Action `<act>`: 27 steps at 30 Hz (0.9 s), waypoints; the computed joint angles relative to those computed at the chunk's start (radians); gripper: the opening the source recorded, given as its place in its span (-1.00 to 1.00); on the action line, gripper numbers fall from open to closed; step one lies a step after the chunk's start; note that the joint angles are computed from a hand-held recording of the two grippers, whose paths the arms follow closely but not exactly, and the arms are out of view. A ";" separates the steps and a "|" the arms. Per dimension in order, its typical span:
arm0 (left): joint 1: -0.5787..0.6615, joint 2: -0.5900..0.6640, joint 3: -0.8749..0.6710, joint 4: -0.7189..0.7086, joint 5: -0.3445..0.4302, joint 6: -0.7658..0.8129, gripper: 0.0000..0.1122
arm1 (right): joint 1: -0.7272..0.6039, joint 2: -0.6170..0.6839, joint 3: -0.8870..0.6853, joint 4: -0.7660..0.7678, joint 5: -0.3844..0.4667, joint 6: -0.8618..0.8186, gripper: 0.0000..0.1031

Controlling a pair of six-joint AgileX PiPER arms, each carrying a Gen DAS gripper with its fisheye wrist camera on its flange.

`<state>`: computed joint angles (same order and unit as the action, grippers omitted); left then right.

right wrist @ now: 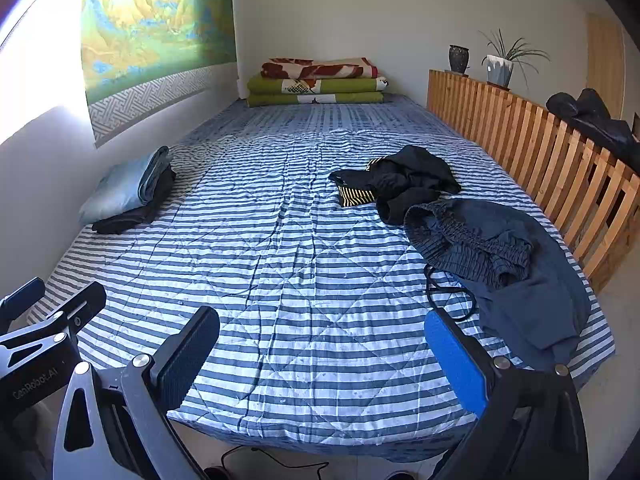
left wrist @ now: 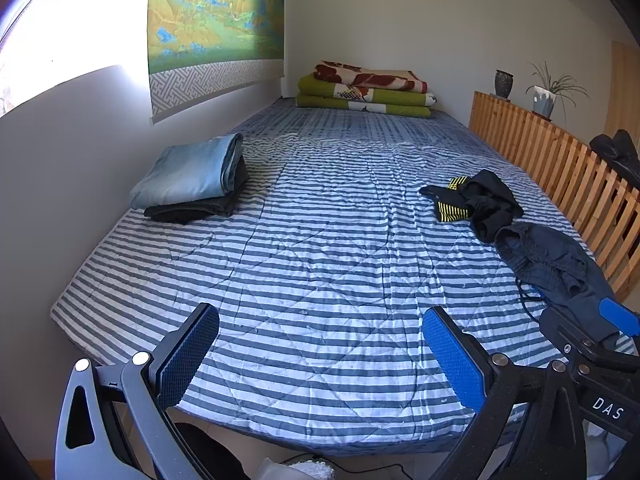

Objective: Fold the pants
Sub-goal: 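Move both tools toward the navy trousers on the bed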

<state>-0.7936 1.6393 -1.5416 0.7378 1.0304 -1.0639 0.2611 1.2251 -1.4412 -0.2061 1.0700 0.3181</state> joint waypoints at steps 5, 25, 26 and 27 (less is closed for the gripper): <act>0.014 -0.003 0.008 -0.019 -0.012 0.020 0.83 | 0.001 0.004 0.004 -0.005 -0.007 -0.001 0.96; 0.025 0.076 -0.081 -0.050 -0.012 0.070 0.83 | -0.098 -0.010 0.082 0.065 -0.093 -0.092 0.95; 0.027 0.079 -0.086 -0.054 -0.016 0.073 0.83 | -0.112 -0.012 0.085 0.081 -0.100 -0.106 0.95; 0.025 0.085 -0.093 -0.051 -0.016 0.070 0.83 | -0.124 -0.010 0.084 0.094 -0.102 -0.119 0.94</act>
<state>-0.7689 1.7242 -1.6344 0.6865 1.0145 -0.9936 0.1368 1.2154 -1.3571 -0.1122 0.9680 0.1991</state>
